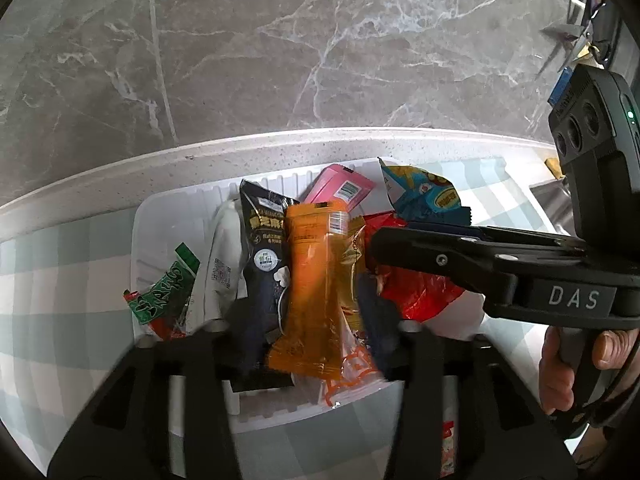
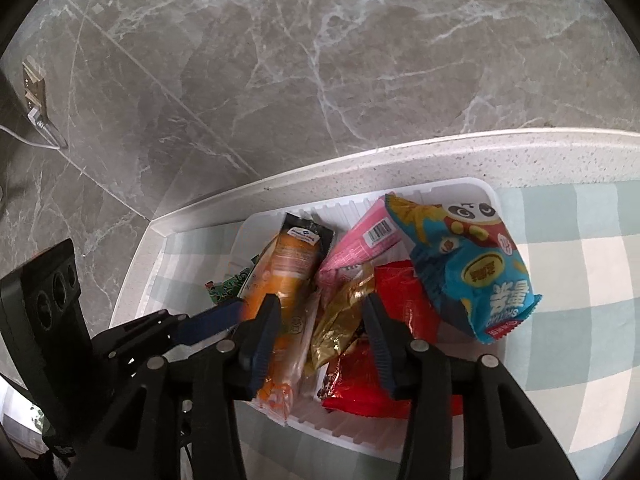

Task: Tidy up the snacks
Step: 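Carry the orange packet and gold cake into the white tray and release both, then move the left tool to the blue cake bag while the right tool approaches the red-white candy packet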

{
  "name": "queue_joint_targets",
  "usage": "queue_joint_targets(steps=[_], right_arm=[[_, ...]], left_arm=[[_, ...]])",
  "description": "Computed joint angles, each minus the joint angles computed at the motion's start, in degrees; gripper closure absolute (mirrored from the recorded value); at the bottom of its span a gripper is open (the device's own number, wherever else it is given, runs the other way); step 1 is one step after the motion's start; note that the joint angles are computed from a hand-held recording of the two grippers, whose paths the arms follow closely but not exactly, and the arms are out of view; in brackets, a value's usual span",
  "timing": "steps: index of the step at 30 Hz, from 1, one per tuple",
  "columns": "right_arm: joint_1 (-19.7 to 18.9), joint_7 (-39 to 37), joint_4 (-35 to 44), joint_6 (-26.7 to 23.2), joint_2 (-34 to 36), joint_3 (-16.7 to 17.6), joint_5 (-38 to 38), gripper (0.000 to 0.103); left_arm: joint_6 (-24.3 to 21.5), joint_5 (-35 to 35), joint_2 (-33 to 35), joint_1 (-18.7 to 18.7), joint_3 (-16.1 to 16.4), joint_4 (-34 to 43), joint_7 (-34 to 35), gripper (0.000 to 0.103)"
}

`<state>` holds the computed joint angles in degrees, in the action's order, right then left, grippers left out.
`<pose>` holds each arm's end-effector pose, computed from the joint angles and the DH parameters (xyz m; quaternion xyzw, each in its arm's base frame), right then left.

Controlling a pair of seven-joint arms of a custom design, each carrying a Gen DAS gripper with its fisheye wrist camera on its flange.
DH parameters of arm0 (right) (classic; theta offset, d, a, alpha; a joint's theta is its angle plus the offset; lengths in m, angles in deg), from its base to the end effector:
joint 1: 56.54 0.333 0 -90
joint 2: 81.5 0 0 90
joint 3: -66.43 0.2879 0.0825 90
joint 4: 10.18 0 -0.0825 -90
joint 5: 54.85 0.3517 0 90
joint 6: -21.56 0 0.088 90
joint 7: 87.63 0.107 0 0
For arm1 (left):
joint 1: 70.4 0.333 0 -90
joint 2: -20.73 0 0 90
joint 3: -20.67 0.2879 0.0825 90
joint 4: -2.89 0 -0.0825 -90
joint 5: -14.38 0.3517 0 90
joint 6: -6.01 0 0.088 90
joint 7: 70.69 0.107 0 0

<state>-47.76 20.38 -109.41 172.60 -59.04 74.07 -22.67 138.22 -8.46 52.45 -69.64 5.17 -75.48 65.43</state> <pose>0.6354 0.1628 0.4008 -0.4922 0.8087 0.0770 0.3127 0.6858 -0.1450 0.4383 -0.3660 0.8798 -0.2983 0.0538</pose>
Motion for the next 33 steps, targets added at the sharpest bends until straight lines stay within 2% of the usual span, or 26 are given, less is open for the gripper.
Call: queue_joint_targets(steps=[18,27,33], right_arm=[[3.43,2.27,-7.24,0.16,-8.13,-1.59,-6.14,0.052],[6.49,4.35,-14.35,-3.99,-15.19,-2.09,-12.03,0.051],[8.63,5.37,-17.00,-6.48,-16.96,-1.52,-13.18,0.051]], left_arm=[[4.85,-3.87,-8.59,1.41,0.17,-11.43,5.65,0.054],[5.40,-7.02,-14.44,1.95,1.60,-18.94,9.49,0.053],[4.10,-9.31,-18.26,1.98,3.01,-23.16,11.61,0.052]])
